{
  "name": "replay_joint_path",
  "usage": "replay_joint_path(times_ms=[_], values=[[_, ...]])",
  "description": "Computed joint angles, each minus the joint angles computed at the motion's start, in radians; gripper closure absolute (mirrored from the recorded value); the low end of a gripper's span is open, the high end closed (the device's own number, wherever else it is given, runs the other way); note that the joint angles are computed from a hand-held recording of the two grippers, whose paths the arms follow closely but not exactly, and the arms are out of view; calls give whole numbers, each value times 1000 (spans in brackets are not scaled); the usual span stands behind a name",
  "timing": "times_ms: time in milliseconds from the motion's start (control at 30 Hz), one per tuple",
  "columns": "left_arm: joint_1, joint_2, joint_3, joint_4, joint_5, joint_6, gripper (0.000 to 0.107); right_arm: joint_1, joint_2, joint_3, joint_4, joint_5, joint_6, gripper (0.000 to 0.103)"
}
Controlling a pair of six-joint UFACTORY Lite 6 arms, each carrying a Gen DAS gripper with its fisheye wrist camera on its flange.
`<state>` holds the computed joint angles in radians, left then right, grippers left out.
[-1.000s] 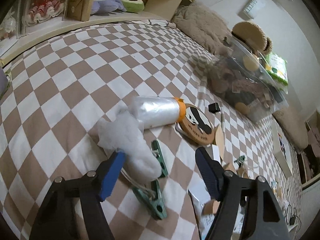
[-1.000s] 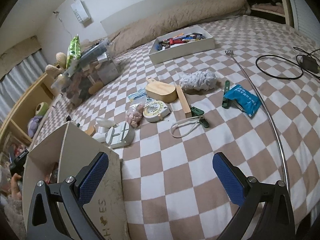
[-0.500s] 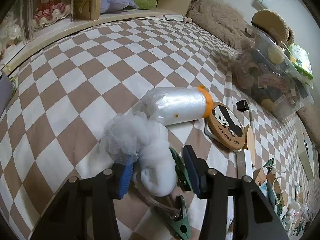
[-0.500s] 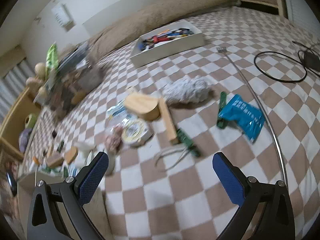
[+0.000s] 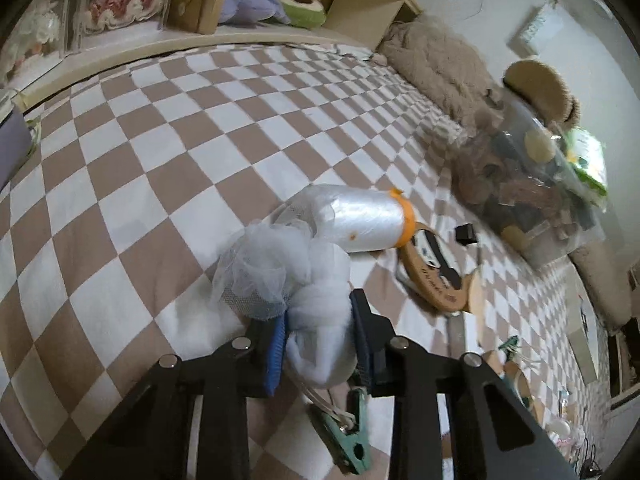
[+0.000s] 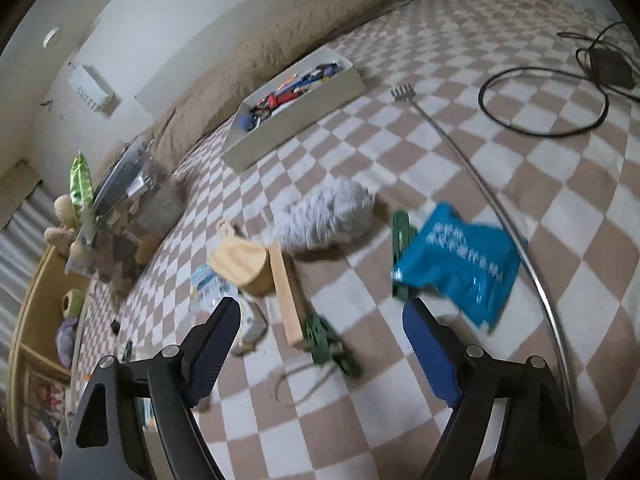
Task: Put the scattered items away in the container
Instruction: 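Grasp white tulle cotton bundle with left tool while right tool grasps green clothespin, then carry bundle in left tool while right tool carries clothespin over the box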
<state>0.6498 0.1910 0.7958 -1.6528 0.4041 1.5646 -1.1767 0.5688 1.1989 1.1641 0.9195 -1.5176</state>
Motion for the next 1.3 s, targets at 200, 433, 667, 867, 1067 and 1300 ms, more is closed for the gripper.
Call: replay_joint_path(times_ms=[200,433,667,867,1067,1300], values=[[-20,-172,-119,-5,60,76,77,-2,-18,-43,-21,30,-56,46],[-34,-271,-188,24,100,71,77,64,-64,-119,16,-108,-153,69],[-58,-318,-223,24,102,74,77,61,-55,-122,50,-156,-202,89],[-100,-359,-252,0,61,107,77,10,-63,-117,67,-88,-205,92],[-102,-402,-276,23,91,86,77,-57,-44,-86,49,15,-132,92],[-78,-505,-327,69,177,35,77,-143,-87,-108,28,178,-93,92]])
